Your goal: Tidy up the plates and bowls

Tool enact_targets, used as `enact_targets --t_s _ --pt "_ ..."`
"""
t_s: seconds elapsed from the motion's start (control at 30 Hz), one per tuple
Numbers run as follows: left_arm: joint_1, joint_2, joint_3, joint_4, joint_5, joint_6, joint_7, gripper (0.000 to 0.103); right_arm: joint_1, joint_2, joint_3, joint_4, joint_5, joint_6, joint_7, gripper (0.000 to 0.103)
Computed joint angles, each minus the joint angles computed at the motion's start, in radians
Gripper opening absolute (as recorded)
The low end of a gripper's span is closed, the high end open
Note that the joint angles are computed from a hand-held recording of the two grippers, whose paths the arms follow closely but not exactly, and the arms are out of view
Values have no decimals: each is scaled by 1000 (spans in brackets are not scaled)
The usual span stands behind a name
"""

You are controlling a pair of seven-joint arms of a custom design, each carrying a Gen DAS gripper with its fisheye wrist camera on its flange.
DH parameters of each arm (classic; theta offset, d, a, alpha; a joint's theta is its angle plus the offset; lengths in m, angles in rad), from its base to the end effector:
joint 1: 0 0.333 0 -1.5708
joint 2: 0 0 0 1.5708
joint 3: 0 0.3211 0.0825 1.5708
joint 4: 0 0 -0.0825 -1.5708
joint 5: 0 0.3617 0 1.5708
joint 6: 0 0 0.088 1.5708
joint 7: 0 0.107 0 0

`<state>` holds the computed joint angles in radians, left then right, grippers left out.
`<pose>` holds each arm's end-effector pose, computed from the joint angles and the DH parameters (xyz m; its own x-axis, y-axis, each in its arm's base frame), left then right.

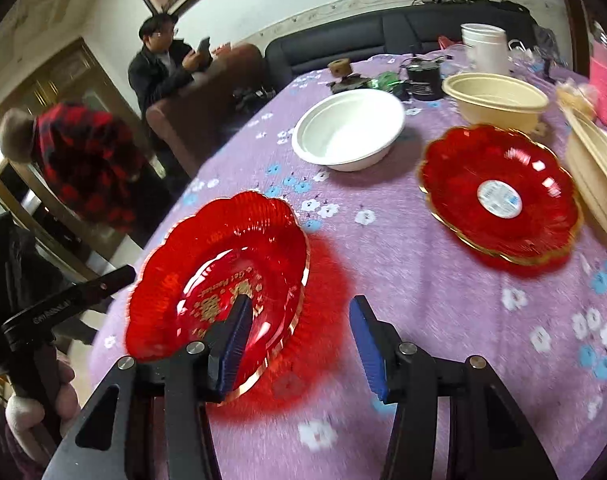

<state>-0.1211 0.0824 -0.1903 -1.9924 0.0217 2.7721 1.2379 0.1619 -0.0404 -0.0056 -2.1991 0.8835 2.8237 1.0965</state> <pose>0.5729 -0.1819 0.5191 -0.0612 -0.9764 0.2070 -0.7891 -0.0796 -0.6091 0.5407 0.0459 0.4801 0.0315 -0.9058 -0.4225 -0.7723 0.2463 -0.5856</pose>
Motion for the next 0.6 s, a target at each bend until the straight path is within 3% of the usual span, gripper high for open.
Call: enact_targets --t_s 0.2,0.27,0.37,0.4,0.43,0.6 --pt "-38 -124 -14 -90 -114 92 97 62 -2 -185 -76 -151 244 -59 -187 55" --pt "-66 -152 -13 -105 -134 118 122 63 -1 -252 -139 -195 365 -152 -262 55" --pt "-124 -175 -5 -96 -204 116 199 63 -42 -298 -255 -236 507 -453 -253 55" --pt "-142 -179 -1 -90 -232 112 229 63 -57 -308 -270 -251 531 -508 -243 55" --pt "-157 -186 1 -88 -253 112 252 63 -76 -326 -283 -268 546 -551 -227 55" --pt "-195 -217 -15 -89 -209 142 240 63 -169 -399 -263 -313 523 -605 -154 55"
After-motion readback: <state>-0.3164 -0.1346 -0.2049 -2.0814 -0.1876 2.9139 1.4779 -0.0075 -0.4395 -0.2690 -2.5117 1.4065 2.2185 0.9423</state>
